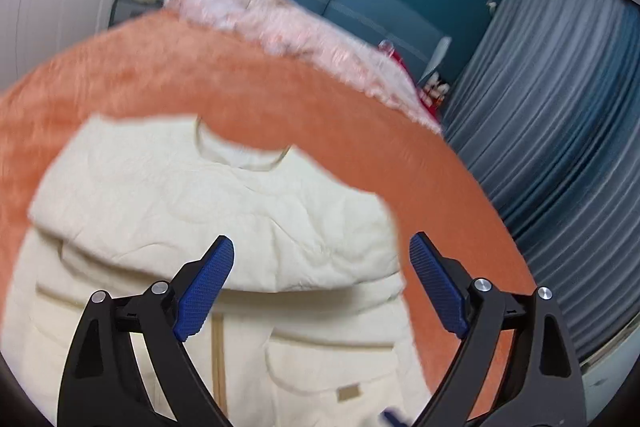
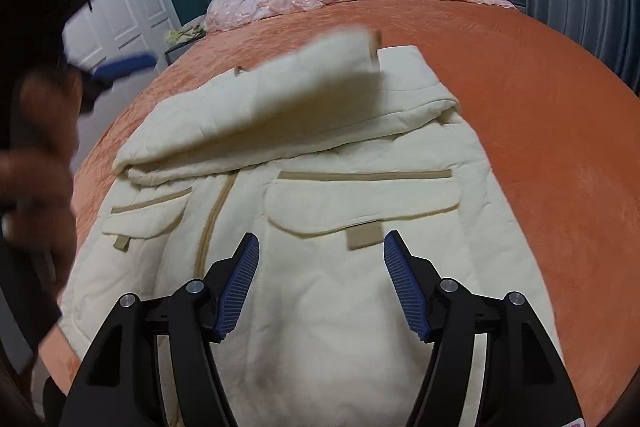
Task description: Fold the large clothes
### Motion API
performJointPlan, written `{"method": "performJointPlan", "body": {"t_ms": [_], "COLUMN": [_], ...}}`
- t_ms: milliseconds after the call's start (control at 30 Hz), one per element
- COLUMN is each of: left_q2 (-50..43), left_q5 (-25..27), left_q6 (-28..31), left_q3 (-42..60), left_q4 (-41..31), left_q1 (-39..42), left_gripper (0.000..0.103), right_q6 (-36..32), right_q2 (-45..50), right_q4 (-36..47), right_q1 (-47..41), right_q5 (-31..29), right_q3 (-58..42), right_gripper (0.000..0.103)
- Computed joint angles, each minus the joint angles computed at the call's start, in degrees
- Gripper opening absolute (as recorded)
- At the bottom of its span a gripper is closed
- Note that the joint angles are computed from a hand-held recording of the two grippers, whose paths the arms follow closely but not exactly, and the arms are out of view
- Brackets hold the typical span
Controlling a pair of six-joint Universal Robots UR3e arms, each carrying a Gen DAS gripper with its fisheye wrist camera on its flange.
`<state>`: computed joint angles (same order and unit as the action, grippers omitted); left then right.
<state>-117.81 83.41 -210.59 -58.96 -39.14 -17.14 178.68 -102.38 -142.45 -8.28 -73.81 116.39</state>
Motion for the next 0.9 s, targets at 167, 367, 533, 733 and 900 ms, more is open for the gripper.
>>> {"method": "performJointPlan", "body": {"t_ms": [167,367,533,733,900], "left_q2": [4.92,10.38,11.15,7.69,8.84], "left_q5": [-0.4,-2.87,-4.58,-4.54,-1.65], "left_q6": [-5.18,-5.85,-7.99,-7.07,-4.81], "left_q3": [-13.8,-27.7,-33.08,-29.77,-27.57], "left_q4": [1.25,4.1,6.83,4.25,4.14], "left_q1": [7.37,19.48,24.76,26.56,26.18], "left_gripper": [0.087,0.086,0.086,0.043,0.012], "right_q6": [0.6,6.8,10.64,12.12,12.68], "right_q2": [9.09,26.57,39.39,48.26,42.87], "right_q4": [-2.8,-3.66,1.89,9.64,0.58], "right_q1": [-4.75,-3.55,-1.34,1.0,-0.31], "right_q5": [2.9,1.41,1.21,1.91,6.36], "right_q3": [-7.01,-24.95,-40.33,-53.97,-54.32], "right_gripper": [0.064,0.064,0.064,0.007,0.005]}}
